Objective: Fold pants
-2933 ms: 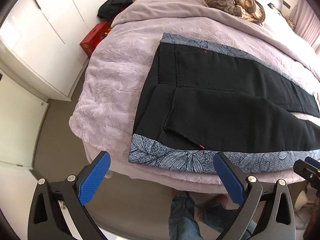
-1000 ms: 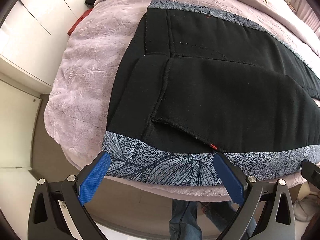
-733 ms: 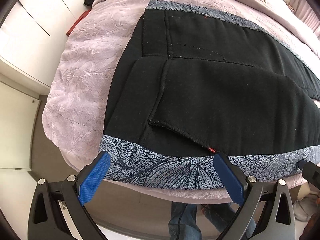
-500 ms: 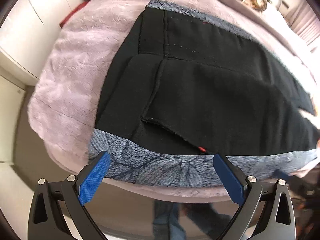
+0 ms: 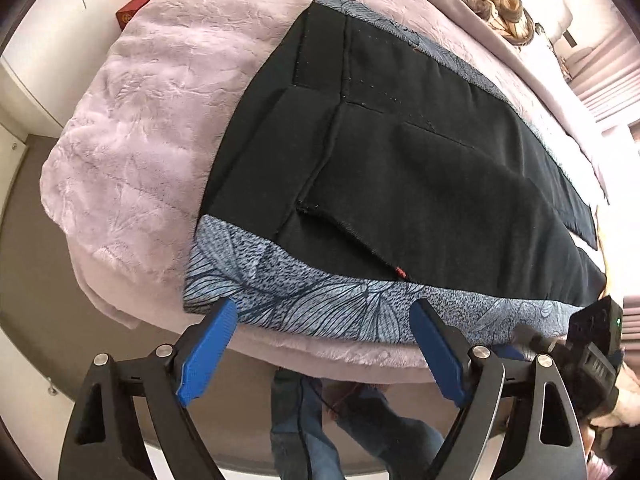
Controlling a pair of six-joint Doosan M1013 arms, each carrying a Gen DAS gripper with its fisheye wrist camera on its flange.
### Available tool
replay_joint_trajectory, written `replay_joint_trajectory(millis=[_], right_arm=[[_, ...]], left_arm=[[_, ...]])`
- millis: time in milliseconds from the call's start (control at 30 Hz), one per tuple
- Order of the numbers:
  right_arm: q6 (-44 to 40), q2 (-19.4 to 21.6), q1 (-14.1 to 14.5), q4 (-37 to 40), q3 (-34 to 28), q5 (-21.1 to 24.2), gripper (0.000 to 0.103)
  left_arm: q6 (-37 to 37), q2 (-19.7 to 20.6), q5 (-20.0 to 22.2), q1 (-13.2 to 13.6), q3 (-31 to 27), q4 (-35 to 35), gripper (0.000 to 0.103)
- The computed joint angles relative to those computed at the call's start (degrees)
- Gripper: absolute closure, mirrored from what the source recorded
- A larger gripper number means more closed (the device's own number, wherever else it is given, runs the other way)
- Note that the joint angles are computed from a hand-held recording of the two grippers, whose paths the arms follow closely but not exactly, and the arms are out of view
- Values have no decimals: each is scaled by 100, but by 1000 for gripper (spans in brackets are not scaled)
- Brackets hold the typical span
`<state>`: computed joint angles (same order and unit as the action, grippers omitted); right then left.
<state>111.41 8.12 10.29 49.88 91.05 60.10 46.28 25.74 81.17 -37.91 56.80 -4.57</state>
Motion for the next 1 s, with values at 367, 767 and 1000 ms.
replay_joint_trajectory(millis=[367, 767, 1000], right_arm=[[-365, 102, -99, 884, -377, -745, 41], [373, -44, -201, 241, -148, -568, 41], [1114, -379, -326, 492, 422, -1391, 96]], left_arm=[[-631, -234, -1199, 136, 650, -1503, 14], [-768, -188, -1124, 282, 669, -987, 69], [-454, 71, -544, 172, -43, -508, 72]])
